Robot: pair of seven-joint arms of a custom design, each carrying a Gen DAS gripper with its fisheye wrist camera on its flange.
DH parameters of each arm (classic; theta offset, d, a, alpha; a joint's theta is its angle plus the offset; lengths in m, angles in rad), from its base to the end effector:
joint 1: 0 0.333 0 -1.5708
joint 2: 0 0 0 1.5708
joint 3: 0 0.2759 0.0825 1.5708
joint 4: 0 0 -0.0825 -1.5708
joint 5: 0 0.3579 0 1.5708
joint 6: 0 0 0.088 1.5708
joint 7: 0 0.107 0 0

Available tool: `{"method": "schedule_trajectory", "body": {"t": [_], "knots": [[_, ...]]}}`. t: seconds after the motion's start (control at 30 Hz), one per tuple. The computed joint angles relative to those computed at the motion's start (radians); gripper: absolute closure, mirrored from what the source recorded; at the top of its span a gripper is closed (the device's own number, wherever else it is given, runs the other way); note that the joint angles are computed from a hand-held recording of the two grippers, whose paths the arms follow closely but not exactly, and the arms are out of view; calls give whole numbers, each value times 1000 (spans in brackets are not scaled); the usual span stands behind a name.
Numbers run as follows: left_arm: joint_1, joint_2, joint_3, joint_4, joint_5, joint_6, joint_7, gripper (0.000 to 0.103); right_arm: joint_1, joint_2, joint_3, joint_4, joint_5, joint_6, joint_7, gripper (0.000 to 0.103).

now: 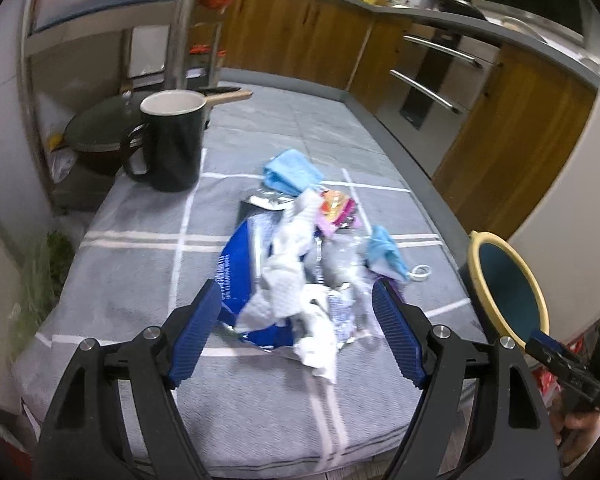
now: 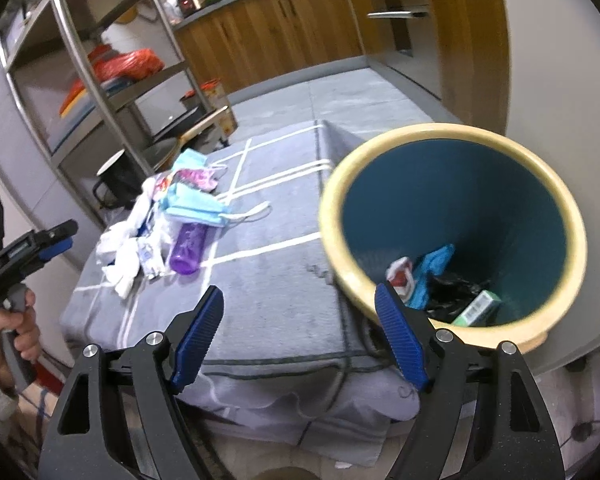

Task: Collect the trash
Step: 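Return both grippers to the table toward the tissues and blue mask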

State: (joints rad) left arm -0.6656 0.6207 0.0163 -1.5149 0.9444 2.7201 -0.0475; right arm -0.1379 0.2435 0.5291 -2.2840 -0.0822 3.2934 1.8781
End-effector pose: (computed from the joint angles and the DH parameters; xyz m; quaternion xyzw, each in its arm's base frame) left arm 0.5370 -0.4475 0.3339 -0.7100 0.5829 -0.3430 0.1961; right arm 0.5154 0.2133 0.3386 -0.6838 0.6150 -0.1254 0.3721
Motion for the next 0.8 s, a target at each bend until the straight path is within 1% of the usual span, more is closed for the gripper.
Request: {"method": "schedule_trajectory", "body": {"t": [0.03,0.1,0.23,0.33,0.37,0.43,0.5,0.6,0.67,0.73,0.8], "knots": [[5,4,0,0,-5,3,-3,27,-4,8,7,10,-3,-6,-2,24],[14,17,-3,7,-20,13,4,27,22,33,0,51,5,-29,-13,24],[49,72,-42,56,-128,13,105,27,100,98,-30,158,38,-82,-58,24],[49,114,-47,97,-203,7,176,28,165,145,-62,239,57,-123,-88,24],[50,128,-49,112,-227,4,203,29,199,167,-84,280,58,-145,-95,24],[46,146,-43,128,-263,11,235,36,235,195,-101,332,71,-174,-114,24],[45,156,-39,131,-297,28,263,46,256,219,-109,371,91,-196,-136,24],[44,155,-24,122,-337,62,280,46,291,245,-129,412,118,-220,-162,24],[35,160,-1,133,-354,56,274,46,315,254,-145,428,137,-230,-177,24],[42,175,-3,159,-378,49,296,46,338,256,-165,437,156,-241,-190,24],[43,199,-3,202,-394,22,328,46,359,256,-185,446,174,-253,-204,24]]}}
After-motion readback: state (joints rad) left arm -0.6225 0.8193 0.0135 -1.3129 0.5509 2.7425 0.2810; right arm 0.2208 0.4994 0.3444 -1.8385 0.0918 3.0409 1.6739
